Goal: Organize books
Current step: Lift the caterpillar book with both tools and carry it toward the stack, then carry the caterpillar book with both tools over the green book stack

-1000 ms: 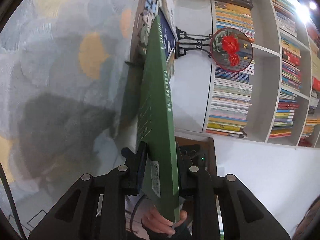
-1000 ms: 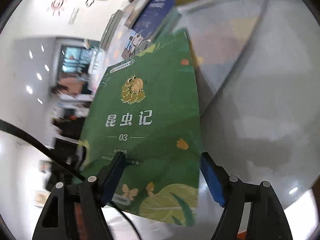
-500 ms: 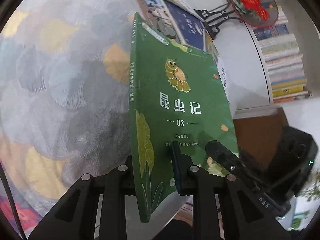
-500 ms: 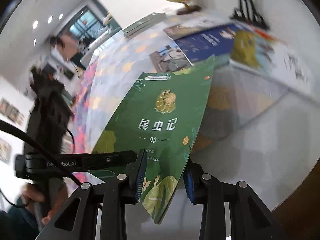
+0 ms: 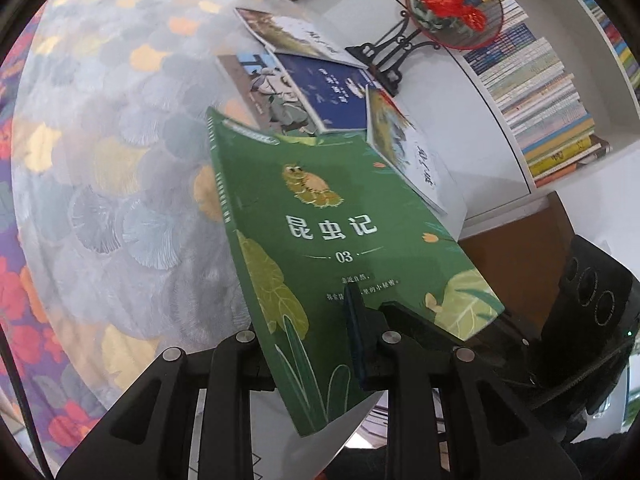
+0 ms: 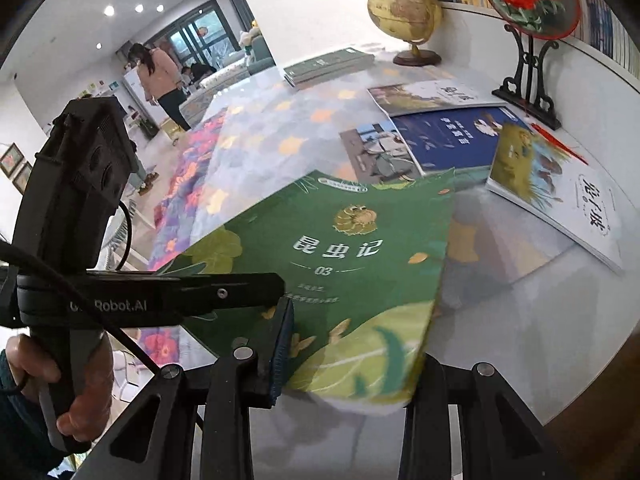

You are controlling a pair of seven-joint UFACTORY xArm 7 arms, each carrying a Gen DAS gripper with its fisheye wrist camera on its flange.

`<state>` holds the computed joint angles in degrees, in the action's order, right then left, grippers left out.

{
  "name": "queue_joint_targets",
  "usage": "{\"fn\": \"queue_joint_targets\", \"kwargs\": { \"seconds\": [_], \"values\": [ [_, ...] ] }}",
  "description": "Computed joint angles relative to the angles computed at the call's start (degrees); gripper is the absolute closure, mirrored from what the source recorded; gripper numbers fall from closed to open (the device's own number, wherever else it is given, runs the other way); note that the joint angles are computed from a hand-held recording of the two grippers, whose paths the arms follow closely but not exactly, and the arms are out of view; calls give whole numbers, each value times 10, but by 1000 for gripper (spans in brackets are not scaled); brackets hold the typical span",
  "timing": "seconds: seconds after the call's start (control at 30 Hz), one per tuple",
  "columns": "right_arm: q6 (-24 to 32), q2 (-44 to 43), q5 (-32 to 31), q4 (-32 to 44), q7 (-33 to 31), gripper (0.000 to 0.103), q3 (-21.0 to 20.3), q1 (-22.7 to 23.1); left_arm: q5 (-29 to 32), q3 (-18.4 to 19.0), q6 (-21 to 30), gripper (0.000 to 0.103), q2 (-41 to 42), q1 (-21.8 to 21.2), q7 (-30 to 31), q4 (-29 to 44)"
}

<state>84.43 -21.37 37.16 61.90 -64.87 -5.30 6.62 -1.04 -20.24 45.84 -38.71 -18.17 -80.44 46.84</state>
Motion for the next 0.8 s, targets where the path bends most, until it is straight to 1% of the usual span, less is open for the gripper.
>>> {"fn": "queue_joint_targets", "kwargs": {
  "seconds": [0.13, 0.2, 0.27, 0.33, 0.43, 0.57, 0.63, 0.7, 0.8],
  "values": [
    [21, 11, 13, 12, 14, 69, -7, -2, 4, 1, 14, 80, -5, -3, 12, 9],
    [24, 6, 19, 11, 12, 69, -7, -5, 17, -6, 43, 80, 1, 1, 22, 30],
    [14, -9, 20, 2, -1, 69, -4, -4, 40, -18, 88, 80, 15, 7, 36, 63],
    [9, -20, 20, -4, -6, 69, -3, -1, 43, -19, 102, 80, 11, 7, 37, 70],
    [22, -24, 28, -2, -3, 69, -8, 5, 38, -14, 112, 80, -9, 4, 38, 65],
    [34, -43, 42, -10, 9, 69, -6, 12, 49, -21, 157, 80, -33, 7, 55, 77],
    [30, -60, 46, -19, 16, 69, -1, 18, 48, -14, 169, 80, -64, 4, 70, 66],
    [17, -86, 51, -33, 32, 69, 9, 27, 39, 0, 166, 80, -104, -2, 86, 41],
    [-19, -135, 56, -62, 69, 69, 30, 46, 27, 19, 170, 80, -162, -6, 126, 7]
  ]
}}
